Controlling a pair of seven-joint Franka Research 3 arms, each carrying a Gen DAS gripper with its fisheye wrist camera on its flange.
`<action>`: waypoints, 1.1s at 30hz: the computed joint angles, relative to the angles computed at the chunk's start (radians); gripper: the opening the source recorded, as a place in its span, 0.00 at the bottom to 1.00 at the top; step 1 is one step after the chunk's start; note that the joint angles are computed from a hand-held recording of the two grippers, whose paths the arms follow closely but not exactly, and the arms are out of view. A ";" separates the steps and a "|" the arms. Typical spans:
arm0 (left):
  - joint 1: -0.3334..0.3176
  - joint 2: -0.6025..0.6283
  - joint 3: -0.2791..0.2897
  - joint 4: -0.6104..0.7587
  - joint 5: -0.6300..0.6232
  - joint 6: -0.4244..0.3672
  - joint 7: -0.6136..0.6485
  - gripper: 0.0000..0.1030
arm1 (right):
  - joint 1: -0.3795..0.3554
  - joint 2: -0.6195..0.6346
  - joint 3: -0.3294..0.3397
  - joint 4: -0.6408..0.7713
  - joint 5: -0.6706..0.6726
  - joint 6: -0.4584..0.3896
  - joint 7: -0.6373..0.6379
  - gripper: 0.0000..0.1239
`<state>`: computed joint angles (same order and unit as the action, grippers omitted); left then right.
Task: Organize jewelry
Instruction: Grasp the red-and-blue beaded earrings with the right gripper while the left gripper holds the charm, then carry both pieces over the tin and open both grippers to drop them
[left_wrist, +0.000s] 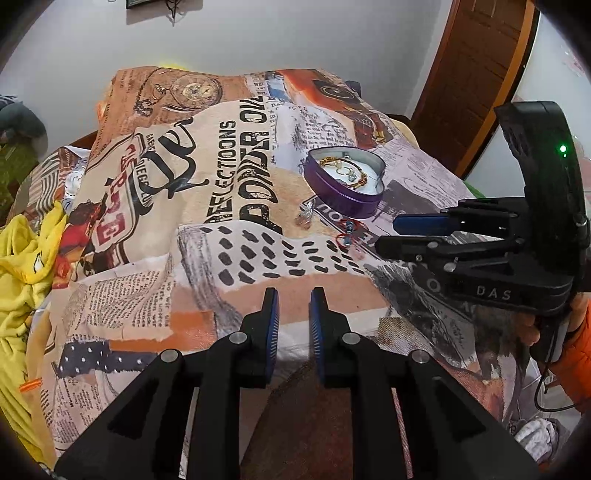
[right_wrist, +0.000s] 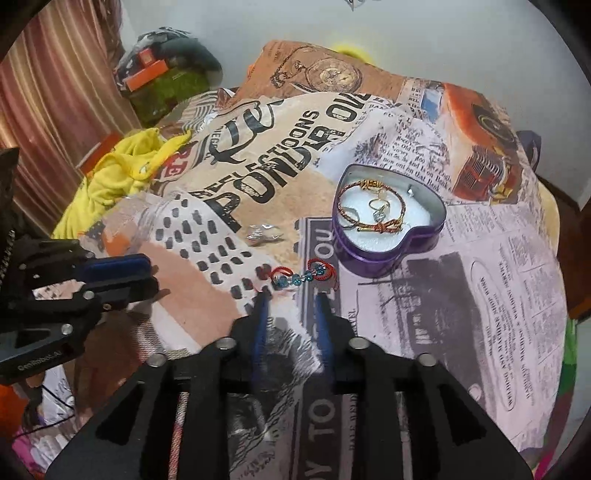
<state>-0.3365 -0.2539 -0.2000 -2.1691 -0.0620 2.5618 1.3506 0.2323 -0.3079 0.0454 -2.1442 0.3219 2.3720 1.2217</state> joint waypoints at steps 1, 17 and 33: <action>0.002 0.003 -0.001 0.002 0.002 0.003 -0.005 0.16 | -0.001 0.004 0.002 0.002 -0.006 0.001 0.001 0.25; 0.033 0.066 0.009 0.047 -0.015 0.048 -0.047 0.21 | -0.004 0.135 0.011 0.086 -0.032 -0.009 0.101 0.25; 0.036 0.206 -0.029 0.209 -0.024 -0.024 0.004 0.27 | -0.009 0.084 0.001 0.038 -0.093 0.024 0.073 0.05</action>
